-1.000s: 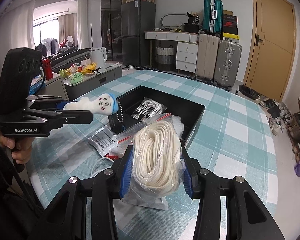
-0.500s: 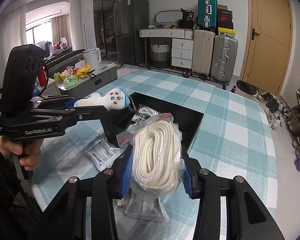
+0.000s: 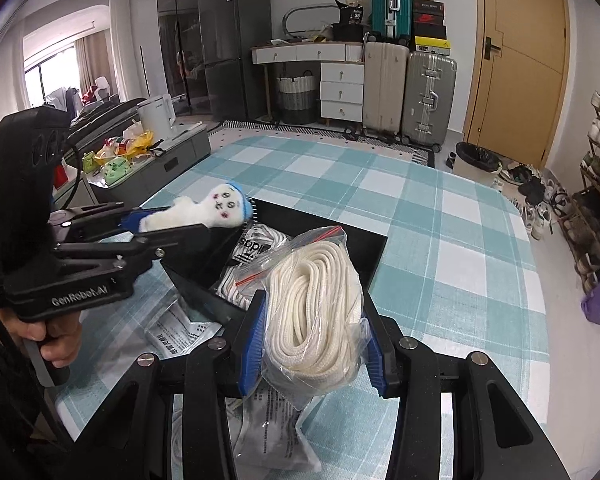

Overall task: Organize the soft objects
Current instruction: 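Carry the plush toy and rope bag over the black box with both grippers, then lower the plush toy and rope bag into the box and open both grippers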

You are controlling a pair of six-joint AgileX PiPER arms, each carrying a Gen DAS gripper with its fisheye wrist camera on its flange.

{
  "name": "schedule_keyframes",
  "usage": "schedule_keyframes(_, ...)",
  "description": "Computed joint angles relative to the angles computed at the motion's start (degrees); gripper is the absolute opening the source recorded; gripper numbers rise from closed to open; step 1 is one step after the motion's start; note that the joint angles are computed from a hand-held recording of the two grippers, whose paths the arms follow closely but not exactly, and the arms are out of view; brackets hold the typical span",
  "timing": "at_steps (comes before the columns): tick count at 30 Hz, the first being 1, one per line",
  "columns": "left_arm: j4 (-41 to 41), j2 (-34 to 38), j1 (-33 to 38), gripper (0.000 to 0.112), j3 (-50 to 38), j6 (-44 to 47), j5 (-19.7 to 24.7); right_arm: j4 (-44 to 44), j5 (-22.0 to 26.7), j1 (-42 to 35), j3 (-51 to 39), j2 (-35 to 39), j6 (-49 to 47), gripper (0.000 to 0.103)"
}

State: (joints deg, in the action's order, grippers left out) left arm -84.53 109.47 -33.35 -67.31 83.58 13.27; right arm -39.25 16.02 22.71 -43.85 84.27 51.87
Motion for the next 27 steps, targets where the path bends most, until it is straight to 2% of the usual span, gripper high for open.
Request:
schedule_keyframes(5, 8.4, 2.9, -0.7, 0.036, -3.7, -8.3, -0.4, 3.6, 0.8, -0.9, -2.8, 3.1, -5.0, 0.043)
schedule_keyframes(14, 18.4, 5.4, -1.5, 0.036, -6.8, -17.7, -1.4, 8.1, 1.3, -1.8, -6.9, 8.0, -11.9, 0.043)
schedule_keyframes(27, 28.6, 8.3, -1.7, 0.036, -9.5, -27.5, -1.8, 12.6, 0.3, -2.6, -11.1, 14.1, -18.7, 0.043)
